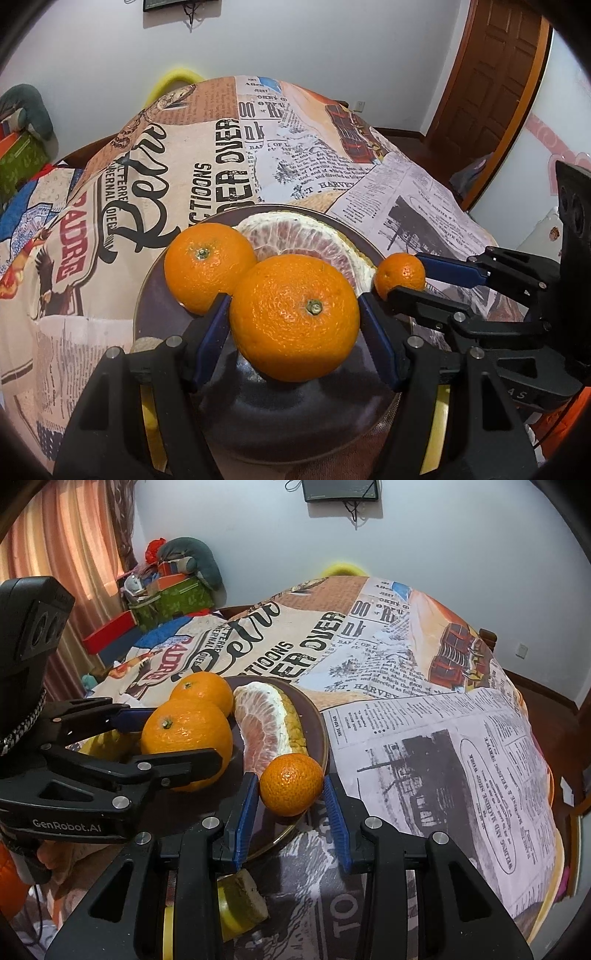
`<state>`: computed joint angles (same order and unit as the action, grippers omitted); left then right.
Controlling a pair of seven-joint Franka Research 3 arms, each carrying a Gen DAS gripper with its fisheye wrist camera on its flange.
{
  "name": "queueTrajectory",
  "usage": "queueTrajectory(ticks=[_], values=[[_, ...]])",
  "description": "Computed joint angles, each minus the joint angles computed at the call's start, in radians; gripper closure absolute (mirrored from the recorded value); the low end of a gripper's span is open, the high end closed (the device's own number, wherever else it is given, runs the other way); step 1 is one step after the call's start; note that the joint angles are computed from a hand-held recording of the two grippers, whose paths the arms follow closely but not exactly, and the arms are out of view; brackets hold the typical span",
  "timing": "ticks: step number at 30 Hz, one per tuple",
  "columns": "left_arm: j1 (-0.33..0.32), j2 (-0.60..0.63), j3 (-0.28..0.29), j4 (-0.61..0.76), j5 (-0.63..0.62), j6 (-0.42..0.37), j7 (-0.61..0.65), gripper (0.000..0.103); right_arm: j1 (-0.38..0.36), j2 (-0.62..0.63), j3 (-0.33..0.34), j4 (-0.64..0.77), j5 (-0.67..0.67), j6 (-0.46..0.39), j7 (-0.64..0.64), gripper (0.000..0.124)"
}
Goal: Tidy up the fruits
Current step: 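Lower the mandarin onto the grey plate with the right gripper while the left sets the orange beside it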
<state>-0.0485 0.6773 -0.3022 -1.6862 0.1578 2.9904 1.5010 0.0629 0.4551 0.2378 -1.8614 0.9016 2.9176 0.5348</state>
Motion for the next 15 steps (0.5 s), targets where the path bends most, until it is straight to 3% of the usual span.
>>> queueTrajectory(ticks=[2,7,15], values=[[-0.005,-0.001,0.004,0.000,0.005,-0.001,0.000,0.035,-0.002,0.001,0.001,0.002,0.001,-0.004,0.000,0.090],[0.045,-0.002,-0.048,-0.012,-0.019,0.035,0.020,0.034,0.002,0.005,-0.011,0.006,-0.013,-0.035,0.018,0.089],[0.029,-0.058,-0.016,-0.076,0.001,0.069,-0.005,0.034,0.004,-0.029,-0.008,-0.032,0.000,-0.010,0.022,0.089]])
